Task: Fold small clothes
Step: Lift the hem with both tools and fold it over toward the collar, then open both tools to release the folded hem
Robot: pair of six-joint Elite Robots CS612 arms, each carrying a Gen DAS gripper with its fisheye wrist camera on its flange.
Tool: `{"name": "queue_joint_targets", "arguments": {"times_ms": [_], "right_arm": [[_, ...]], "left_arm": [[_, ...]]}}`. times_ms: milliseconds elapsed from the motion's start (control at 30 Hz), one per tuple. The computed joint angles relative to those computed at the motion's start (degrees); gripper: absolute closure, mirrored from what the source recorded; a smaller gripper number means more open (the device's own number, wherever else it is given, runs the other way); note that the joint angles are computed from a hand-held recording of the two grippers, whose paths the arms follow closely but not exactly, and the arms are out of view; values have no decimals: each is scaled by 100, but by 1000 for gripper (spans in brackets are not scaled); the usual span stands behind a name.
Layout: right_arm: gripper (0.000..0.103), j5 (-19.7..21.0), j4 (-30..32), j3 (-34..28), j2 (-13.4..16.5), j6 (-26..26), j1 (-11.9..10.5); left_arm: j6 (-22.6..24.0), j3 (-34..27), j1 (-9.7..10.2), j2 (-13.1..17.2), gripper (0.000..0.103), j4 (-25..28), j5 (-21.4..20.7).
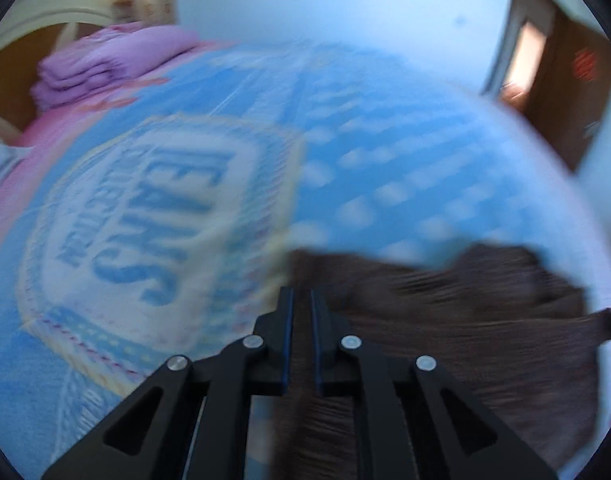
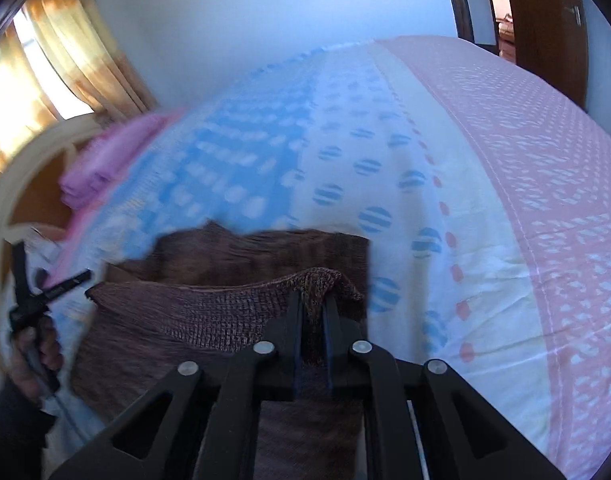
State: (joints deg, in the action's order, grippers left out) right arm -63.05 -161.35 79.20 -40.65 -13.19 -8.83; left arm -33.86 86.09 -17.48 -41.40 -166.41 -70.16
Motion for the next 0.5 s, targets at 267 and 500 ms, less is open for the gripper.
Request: {"name": "queue_joint_targets", "arguments": {"times_ms": [267,500], "right_arm": [[34,-1160,-904,515,-92,-1135,169],[29,-2353,-1334,364,124,-2300,480]], "left_arm": [[440,855,-251,-300,58,-670,728],[1518,363,-428,-71,40,-126,1390]]}}
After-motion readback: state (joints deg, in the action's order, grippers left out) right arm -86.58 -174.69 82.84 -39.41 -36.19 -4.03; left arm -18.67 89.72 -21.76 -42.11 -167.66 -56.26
